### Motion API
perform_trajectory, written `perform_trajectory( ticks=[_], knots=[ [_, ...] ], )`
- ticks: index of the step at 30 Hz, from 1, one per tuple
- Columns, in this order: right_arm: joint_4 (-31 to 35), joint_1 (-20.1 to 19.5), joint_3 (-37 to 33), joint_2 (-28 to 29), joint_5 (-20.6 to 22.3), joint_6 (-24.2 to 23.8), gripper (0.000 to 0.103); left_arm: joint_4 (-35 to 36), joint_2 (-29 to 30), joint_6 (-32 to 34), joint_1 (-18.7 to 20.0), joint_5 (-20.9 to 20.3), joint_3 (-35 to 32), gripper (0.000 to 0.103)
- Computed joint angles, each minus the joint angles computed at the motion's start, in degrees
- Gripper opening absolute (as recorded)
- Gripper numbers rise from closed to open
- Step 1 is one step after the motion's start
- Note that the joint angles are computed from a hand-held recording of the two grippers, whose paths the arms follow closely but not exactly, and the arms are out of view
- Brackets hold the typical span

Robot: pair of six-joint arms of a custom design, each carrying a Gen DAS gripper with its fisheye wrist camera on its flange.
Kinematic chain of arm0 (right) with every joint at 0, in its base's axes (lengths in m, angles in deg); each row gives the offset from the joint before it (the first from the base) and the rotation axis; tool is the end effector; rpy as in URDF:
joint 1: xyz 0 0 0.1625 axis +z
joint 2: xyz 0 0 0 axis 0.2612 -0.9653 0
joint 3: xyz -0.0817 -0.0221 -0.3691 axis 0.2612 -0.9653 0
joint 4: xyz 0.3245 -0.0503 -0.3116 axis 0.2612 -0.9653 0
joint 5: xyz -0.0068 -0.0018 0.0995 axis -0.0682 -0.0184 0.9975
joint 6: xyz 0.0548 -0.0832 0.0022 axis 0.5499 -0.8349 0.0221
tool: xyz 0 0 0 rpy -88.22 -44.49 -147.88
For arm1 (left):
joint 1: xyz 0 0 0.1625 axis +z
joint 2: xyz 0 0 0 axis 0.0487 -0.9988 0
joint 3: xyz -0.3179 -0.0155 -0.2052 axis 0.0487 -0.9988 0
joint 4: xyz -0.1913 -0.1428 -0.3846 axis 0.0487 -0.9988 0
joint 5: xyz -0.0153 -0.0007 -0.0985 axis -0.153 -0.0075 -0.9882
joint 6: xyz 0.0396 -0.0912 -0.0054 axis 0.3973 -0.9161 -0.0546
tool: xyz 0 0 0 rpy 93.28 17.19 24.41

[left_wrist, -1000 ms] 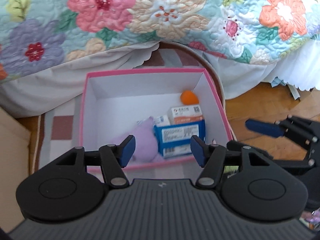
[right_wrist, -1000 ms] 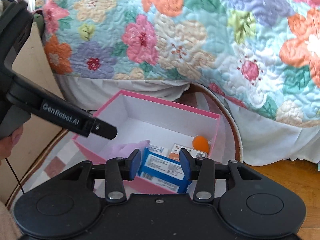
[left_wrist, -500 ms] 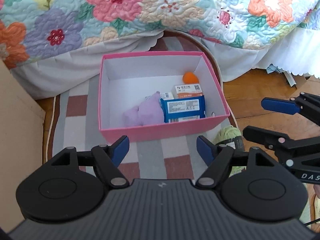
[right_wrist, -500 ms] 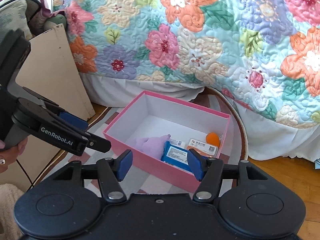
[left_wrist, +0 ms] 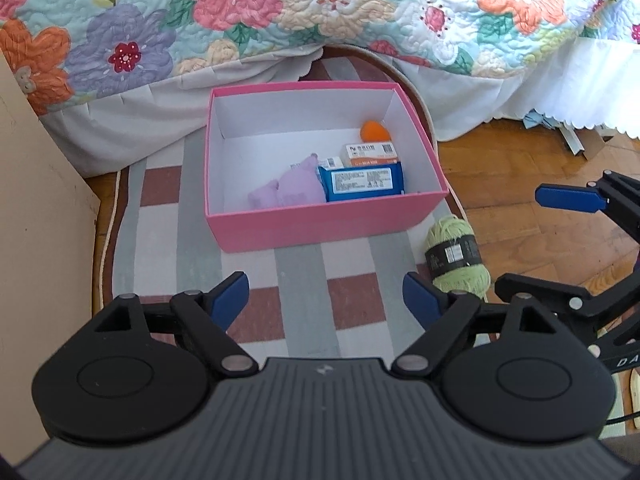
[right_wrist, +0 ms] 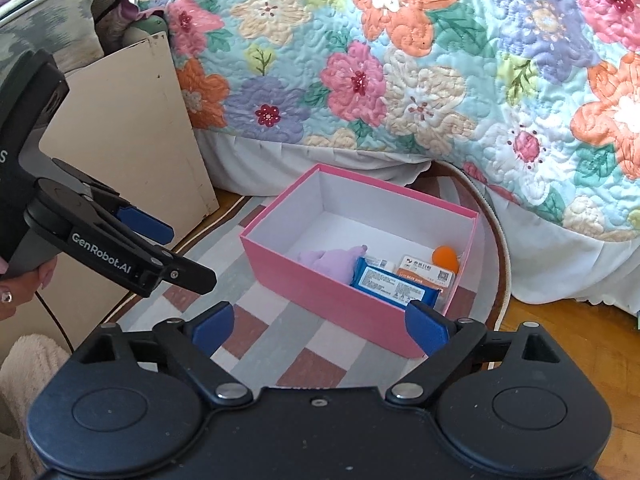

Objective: Organize objects
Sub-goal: 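Withdraw the left tool from the box toward the green yarn ball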

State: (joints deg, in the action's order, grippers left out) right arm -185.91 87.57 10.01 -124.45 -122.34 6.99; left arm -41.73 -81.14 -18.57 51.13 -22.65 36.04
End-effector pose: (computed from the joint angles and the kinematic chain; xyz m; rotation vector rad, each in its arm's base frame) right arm 0.2816 -0.7530 0.2543 1.1767 -2.4800 0.5372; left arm -0.2873 -0.7432 0.2557 0.1292 2.4200 -0.6499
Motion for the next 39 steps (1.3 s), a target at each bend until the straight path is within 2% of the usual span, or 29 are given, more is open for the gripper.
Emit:
perform_trajectory(
  ticks=[7,11,15,23,30,39],
  knots=[
    [-1.22,0.29,2.73,-2.0,-0.47,-0.56,0.098,-0.91,-1.28,0.19,-0.75,-1.07,2.45,0.092],
    [-2.54,0.4,4.68,-3.14,-1.05,-1.76,0.099,-1.71,-1.91,1.02,-0.94,-1.24,3.81,0.092],
    [-3.74,0.25,6.84,-4.17,-0.77,-3.48,0.099,-0.5,-2.18,-1.2,-0.74,-0.64,4.44,0.092],
    [-2.53,-0.01,8.51,-4.77,-1.01,-4.99,0.102,-2.1,-2.58,-2.74,0.02,-1.9,6.53,0.093],
    [-0.65,-0.74,8.61,-4.74,-2.13,-2.71,0.103,-9.9,-2.22,3.17,-0.87,-0.08,9.88,0.096],
    [-1.21,-2.66,10.55,-6.3,-3.53,-0.67,0.103,-11.72,0.48,3.93,-0.72,-1.92,8.98,0.096]
  ],
)
